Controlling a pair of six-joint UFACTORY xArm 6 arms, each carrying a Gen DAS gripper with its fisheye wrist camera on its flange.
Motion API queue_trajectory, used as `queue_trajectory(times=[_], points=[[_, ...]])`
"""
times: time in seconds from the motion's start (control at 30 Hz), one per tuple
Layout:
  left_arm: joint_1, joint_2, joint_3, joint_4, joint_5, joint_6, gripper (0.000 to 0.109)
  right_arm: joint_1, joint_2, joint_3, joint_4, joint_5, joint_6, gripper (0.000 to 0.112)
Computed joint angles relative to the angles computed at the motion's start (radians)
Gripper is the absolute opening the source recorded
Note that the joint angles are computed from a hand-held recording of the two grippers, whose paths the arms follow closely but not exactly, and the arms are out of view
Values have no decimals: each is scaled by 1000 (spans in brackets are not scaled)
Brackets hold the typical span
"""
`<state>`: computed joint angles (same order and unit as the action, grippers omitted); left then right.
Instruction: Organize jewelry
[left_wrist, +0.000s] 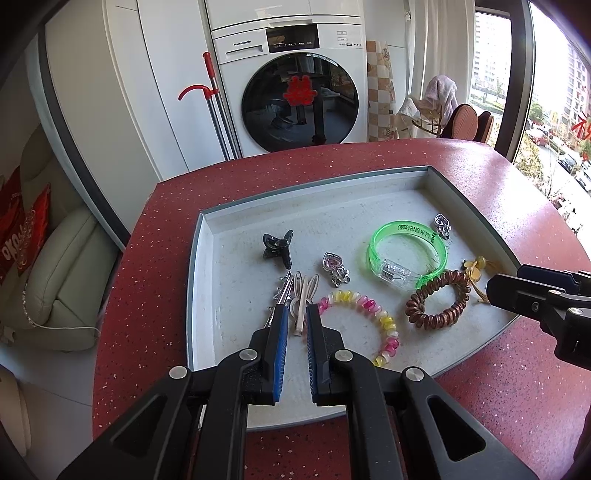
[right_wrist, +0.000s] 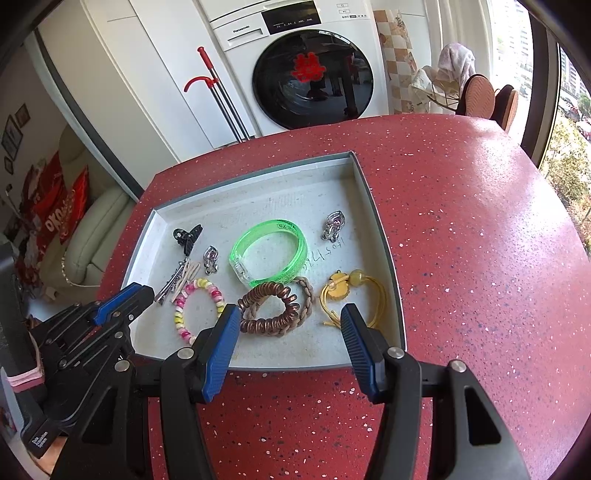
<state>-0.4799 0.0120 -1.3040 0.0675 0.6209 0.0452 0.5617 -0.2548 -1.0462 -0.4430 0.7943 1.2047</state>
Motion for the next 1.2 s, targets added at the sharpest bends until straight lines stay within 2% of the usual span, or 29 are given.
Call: queue_trajectory(times=[1.0, 1.03, 1.07, 1.1, 1.17, 1.2], points=[[14, -7, -4, -15, 21, -8, 28, 16, -25, 2, -4, 30, 12, 60], [15, -5, -6, -7, 27, -16, 34, 15, -27, 4, -4, 32, 13, 60], [17, -6, -5, -2, 31, -25, 76, 14, -30, 7, -5, 33, 13, 61], [19, -9, -2, 8, 25, -45, 100, 14, -31, 7, -6, 33, 14, 61], [24, -34, 30, 34, -26, -79, 103, 14, -33, 8, -6, 35, 13, 60], [24, -38, 29, 24, -21, -65, 103, 14, -32, 6, -6, 39, 14, 60]])
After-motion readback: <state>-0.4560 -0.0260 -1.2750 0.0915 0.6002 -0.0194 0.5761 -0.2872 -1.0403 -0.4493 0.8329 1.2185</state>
